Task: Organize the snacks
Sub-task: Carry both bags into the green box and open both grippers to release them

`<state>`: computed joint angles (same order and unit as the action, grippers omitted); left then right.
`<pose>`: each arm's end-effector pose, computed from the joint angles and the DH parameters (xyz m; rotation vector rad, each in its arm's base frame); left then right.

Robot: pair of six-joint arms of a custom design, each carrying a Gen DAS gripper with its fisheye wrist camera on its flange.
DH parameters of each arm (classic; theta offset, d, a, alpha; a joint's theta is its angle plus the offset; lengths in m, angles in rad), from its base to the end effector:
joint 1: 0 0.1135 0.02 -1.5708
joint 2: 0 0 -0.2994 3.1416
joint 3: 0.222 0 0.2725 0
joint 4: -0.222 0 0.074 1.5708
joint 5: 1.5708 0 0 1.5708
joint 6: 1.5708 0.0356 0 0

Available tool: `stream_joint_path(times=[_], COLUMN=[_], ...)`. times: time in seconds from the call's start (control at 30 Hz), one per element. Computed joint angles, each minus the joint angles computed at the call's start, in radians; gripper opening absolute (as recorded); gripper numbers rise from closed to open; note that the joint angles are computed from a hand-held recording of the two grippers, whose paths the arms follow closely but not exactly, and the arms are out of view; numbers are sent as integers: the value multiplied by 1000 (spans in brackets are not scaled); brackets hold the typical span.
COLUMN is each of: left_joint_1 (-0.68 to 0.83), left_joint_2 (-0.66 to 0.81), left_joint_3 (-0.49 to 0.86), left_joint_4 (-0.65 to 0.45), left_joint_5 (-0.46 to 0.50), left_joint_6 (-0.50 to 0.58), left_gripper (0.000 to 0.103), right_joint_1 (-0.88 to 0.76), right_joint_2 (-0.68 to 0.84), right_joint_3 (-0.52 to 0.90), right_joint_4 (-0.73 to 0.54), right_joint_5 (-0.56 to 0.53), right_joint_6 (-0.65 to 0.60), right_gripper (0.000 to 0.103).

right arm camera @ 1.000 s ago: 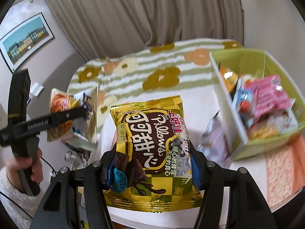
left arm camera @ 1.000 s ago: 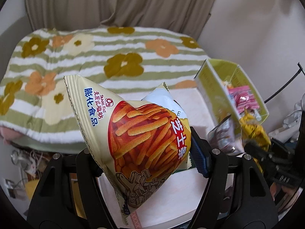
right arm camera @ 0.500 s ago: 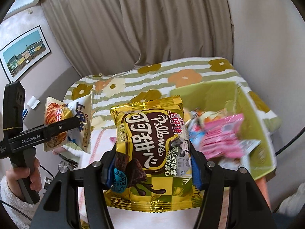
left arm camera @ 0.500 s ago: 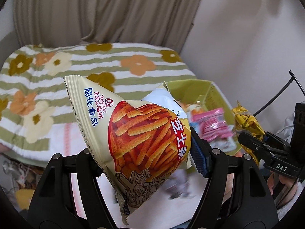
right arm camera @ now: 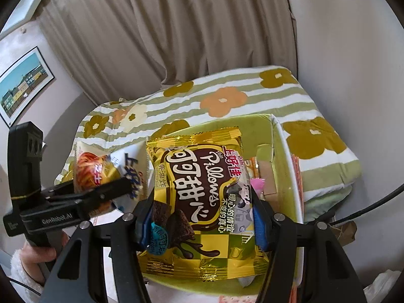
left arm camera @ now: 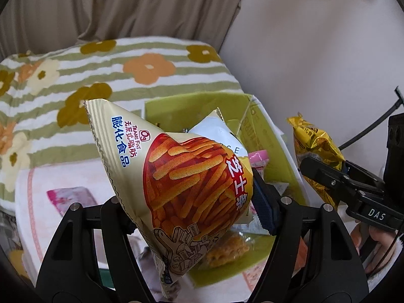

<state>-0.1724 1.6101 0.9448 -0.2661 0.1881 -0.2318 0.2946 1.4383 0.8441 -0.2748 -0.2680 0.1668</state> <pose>0.3367 -0.0654 0.2083 0.0038 2.5244 -0.4008 0.2884 0.0974 0.2284 -0.2790 2.4539 0.5302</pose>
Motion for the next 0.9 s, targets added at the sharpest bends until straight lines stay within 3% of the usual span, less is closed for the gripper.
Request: stream_joint_path(times=[0.23, 0.3, 0.37, 0.6, 0.9], left_joint_1=[-12, -6, -9, 5, 51], left_joint_2=[162, 199, 229, 234, 200], left_joint_3=[131, 170, 205, 205, 156], left_joint_4=[-14, -21, -34, -50, -56], left_joint_5=[2, 8, -10, -47, -4], left_joint_6=[9, 20, 30, 79, 106], left_gripper=[71, 80, 103, 103, 103], right_joint_1=[-31, -43, -53, -45, -30], right_joint_2=[91, 121, 149, 217, 332], right_joint_3=[46, 73, 99, 164, 268], right_joint_4=[15, 14, 13, -6, -50], right_joint_5=[-20, -24, -30, -11, 4], right_joint_6=[0, -4, -1, -13, -4], right_gripper=[57, 57, 57, 57, 57])
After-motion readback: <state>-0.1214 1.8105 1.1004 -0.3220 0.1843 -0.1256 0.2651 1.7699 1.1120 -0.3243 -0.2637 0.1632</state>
